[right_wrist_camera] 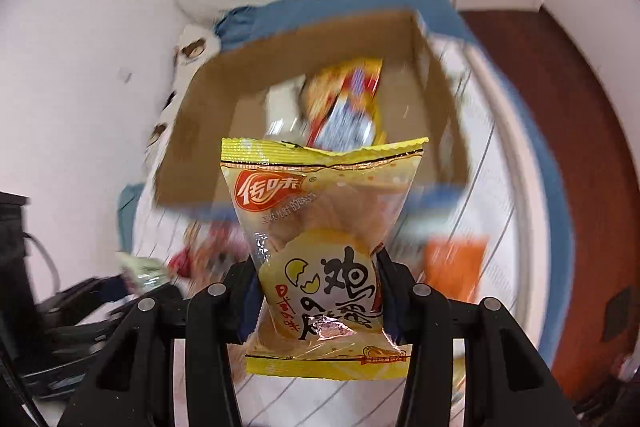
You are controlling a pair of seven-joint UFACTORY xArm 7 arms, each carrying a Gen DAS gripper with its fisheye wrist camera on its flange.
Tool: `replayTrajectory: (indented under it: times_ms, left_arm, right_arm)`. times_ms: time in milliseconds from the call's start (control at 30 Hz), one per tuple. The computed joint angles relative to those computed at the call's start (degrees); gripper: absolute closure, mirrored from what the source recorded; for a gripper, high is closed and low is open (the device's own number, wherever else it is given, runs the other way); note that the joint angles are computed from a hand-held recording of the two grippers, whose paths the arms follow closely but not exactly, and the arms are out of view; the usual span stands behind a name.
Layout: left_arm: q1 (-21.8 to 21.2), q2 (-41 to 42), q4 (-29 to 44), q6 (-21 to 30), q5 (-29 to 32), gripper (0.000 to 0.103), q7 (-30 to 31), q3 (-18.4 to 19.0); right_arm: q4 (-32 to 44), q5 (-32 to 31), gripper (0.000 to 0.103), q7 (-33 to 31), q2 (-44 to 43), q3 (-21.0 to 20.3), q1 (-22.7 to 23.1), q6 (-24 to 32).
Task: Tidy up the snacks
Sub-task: 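Carry both packets into the box and release them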
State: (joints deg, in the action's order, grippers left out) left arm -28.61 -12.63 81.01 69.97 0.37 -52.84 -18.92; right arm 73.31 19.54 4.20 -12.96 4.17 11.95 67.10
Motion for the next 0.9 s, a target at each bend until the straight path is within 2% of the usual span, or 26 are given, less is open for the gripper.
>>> replayTrajectory:
  times_ms: [133,367,600,667,733,833,900]
  left_arm:
    - [1.4,9.2,8.7,1.5,5.4,0.045,4.1,1.7]
    - [2.6,22.9,20.6,5.1,5.1,0.045,11.1,7.3]
    - [3.5,31.5,26.7,8.6,3.8,0.044,14.3,10.7]
    - [4.0,33.1,27.3,9.3,4.0,0.044,15.2,11.5]
    - [4.4,34.7,28.4,10.7,3.4,0.042,15.7,11.9]
    - [5.6,35.3,27.0,10.1,1.4,0.040,15.5,12.3]
    - [6.2,34.7,25.3,8.8,0.4,0.015,15.8,12.2]
  right_arm:
    - [9.9,-3.5,0.053,1.9,10.4,0.6,-0.6,0.0]
    - [28.0,-8.1,0.053,4.0,27.7,1.1,-1.1,4.3]
    - [38.5,-12.1,0.052,5.1,38.3,1.0,-0.3,6.2]
    - [41.7,-12.5,0.045,5.5,41.3,0.9,-0.3,7.5]
    - [45.0,-12.7,0.005,6.5,44.1,0.8,-0.1,8.4]
    - [46.3,-11.9,0.003,6.8,45.5,1.1,-0.4,7.8]
    - [45.9,-12.2,0.003,6.4,45.3,1.1,-0.3,7.5]
